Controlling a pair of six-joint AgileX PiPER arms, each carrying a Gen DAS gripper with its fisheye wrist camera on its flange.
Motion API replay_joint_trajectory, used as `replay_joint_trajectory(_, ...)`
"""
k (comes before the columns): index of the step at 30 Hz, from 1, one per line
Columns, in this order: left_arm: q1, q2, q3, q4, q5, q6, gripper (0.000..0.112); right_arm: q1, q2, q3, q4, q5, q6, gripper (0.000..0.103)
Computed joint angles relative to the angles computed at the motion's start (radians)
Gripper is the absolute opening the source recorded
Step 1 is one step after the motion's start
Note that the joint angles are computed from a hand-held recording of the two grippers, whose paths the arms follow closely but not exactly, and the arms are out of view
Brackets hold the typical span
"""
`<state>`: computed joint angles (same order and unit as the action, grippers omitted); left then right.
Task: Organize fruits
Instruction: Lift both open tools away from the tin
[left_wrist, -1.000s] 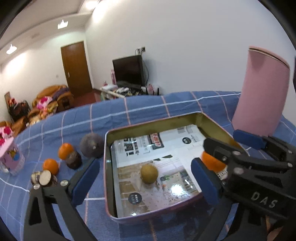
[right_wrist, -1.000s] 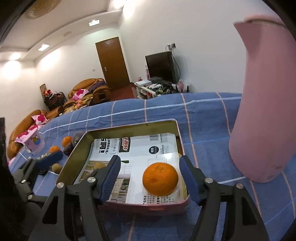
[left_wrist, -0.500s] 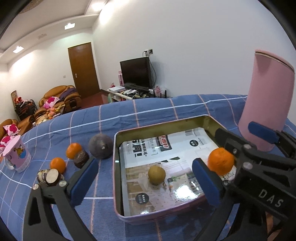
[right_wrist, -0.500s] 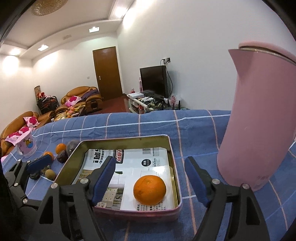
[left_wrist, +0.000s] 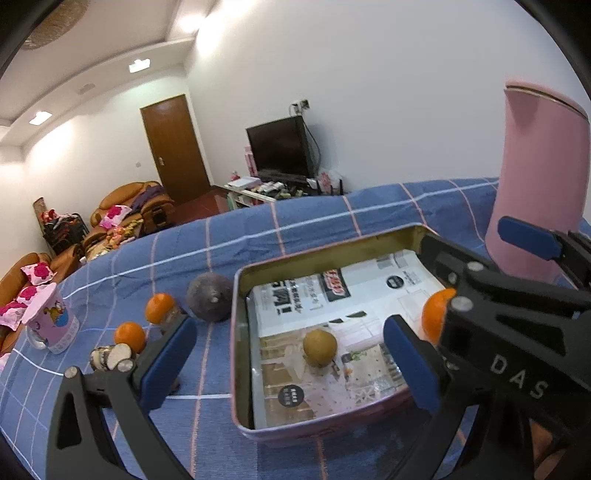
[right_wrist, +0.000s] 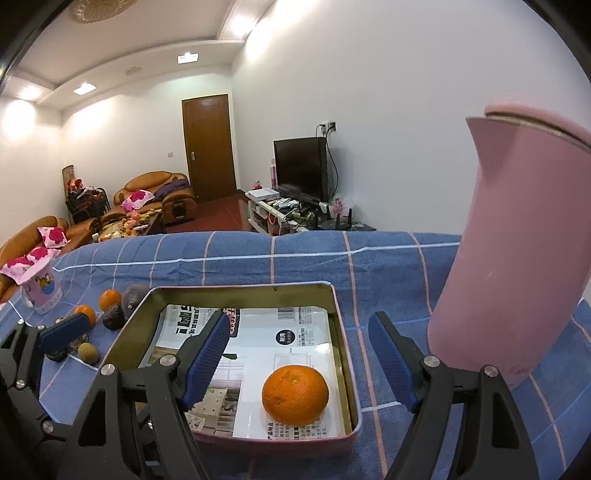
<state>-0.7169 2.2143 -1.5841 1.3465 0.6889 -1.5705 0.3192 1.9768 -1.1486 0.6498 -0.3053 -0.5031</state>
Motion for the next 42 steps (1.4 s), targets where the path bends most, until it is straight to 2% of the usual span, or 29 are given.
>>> replay_joint_trajectory(4, -0.002, -0.007, 0.015, 0.041, 0.032, -0.052, 0.103, 0.008, -0.012, 0.022, -0.021, -0.037, 0.017, 0.079)
replay_joint_trajectory(10, 0.000, 0.002, -0.007, 0.008, 0.026, -0.011, 0.103, 0.008, -0.007, 0.012, -0.001, -0.023, -0.005, 0.079)
replay_joint_trajectory(16, -0.018, 0.000, 0.008, 0.069, 0.055, -0.066, 0.103, 0.005, -0.017, 0.024, -0.030, -0.041, 0.037, 0.079)
replay_joint_trajectory(23, 0.002, -0.019, 0.039, 0.093, 0.017, -0.129, 0.103, -0.002, -0.010, 0.011, -0.019, -0.023, 0.033, 0.079)
replay_joint_trajectory(30, 0.013, -0.031, 0.058, 0.094, -0.010, -0.147, 0.103, -0.005, -0.014, 0.033, -0.049, -0.055, 0.071, 0.079)
replay_joint_trajectory(36, 0.041, -0.053, 0.091, 0.096, -0.056, -0.193, 0.103, -0.003, -0.011, 0.053, 0.021, -0.116, 0.013, 0.079)
replay_joint_trajectory(42, 0.045, -0.069, 0.124, 0.119, -0.056, -0.175, 0.103, 0.005, -0.035, 0.113, 0.074, -0.223, 0.029, 0.079)
